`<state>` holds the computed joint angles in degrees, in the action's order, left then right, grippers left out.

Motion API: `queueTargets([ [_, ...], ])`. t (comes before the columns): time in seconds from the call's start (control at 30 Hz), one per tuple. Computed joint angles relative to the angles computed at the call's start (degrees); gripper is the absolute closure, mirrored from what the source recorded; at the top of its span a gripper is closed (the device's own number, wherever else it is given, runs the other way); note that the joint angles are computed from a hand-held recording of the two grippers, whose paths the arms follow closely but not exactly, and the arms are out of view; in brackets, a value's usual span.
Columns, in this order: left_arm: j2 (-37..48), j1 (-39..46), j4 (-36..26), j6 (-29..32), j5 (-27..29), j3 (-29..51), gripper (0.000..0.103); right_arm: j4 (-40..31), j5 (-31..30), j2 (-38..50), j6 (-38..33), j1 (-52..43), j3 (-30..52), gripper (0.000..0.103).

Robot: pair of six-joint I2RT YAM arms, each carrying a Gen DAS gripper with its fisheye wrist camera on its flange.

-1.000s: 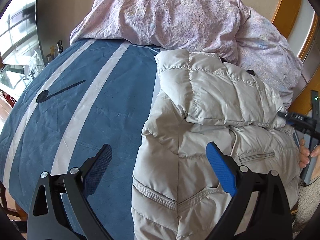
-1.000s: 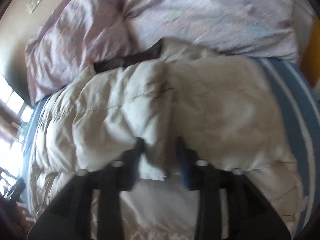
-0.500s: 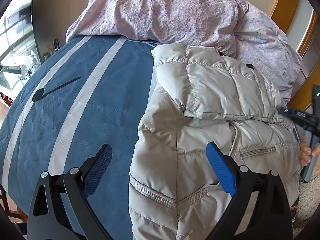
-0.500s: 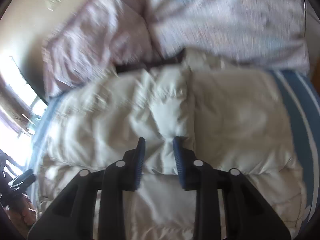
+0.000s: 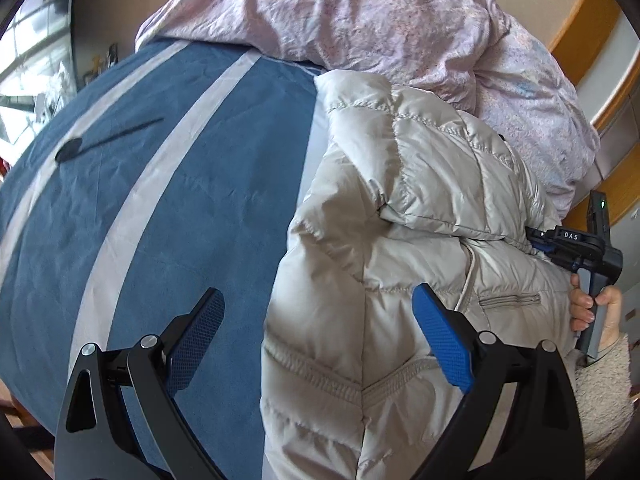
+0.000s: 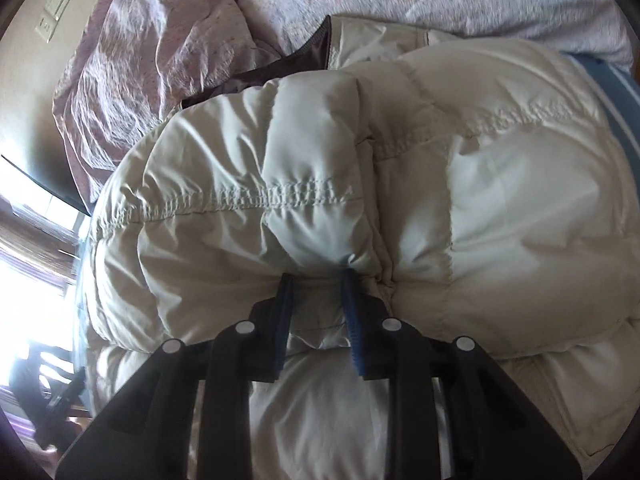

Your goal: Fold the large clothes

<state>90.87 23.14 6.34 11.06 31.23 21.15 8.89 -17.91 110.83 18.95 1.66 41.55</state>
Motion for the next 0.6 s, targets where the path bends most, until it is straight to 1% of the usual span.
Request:
queueTargets([
  [0.07, 0.05, 2.34, -1.52, 0.83, 1.59, -0.18, 0.007, -2.25, -2.28, -1.90, -0.43, -1.56, -0.49, 0.077],
  [0.13, -0.79, 5.55, -4.10, 3.05, 3.58, -0.56, 0.007, -3.94, -3.64, -6.79, -1.76, -2.80, -2.93, 0.069],
  [0.17, -1.23, 6.65, -4.88, 3.94, 4.09, -0.73, 0.007, -4.07, -3.64, -9.66, -2.42, -3.38, -4.61, 0.054],
  [0.2, -1.96, 8.49, -5.96, 5.44, 4.72, -1.06, 0.007, -4.00, -2.30, -14.15, -3.27, -4.08, -7.27, 0.038],
  [0.23, -2.39, 10.13, -6.97, 6.71, 5.23, -1.18, 0.007, -3.70, -1.34, -17.38, -4.15, -4.75, -9.25, 0.033],
  [0.27, -2.47, 11.02, -7.75, 7.33, 5.56, -0.99, 0.007, -4.41, -0.61, -22.15, -6.09, -6.06, -11.73, 0.030],
  [0.3, -2.37, 12.48, -9.00, 8.37, 6.28, -0.73, 0.007, -6.30, -1.13, -25.54, -8.16, -7.84, -13.04, 0.030],
  [0.4, -1.18, 15.56, -12.26, 11.35, 8.36, 0.22, 0.007, -13.02, -6.69, -31.49, -14.78, -15.76, -15.11, 0.024],
  [0.53, -1.70, 17.41, -14.57, 14.58, 8.70, -0.28, 0.007, -20.84, -13.52, -33.38, -25.59, -29.82, -16.68, 0.024],
  [0.57, -1.86, 17.63, -14.85, 15.01, 8.67, -0.48, 0.007, -21.13, -13.88, -33.07, -26.20, -31.23, -16.84, 0.024],
  [0.6, -1.76, 17.96, -15.46, 15.76, 8.81, -0.45, 0.007, -23.06, -15.08, -32.79, -29.18, -35.19, -16.90, 0.024],
])
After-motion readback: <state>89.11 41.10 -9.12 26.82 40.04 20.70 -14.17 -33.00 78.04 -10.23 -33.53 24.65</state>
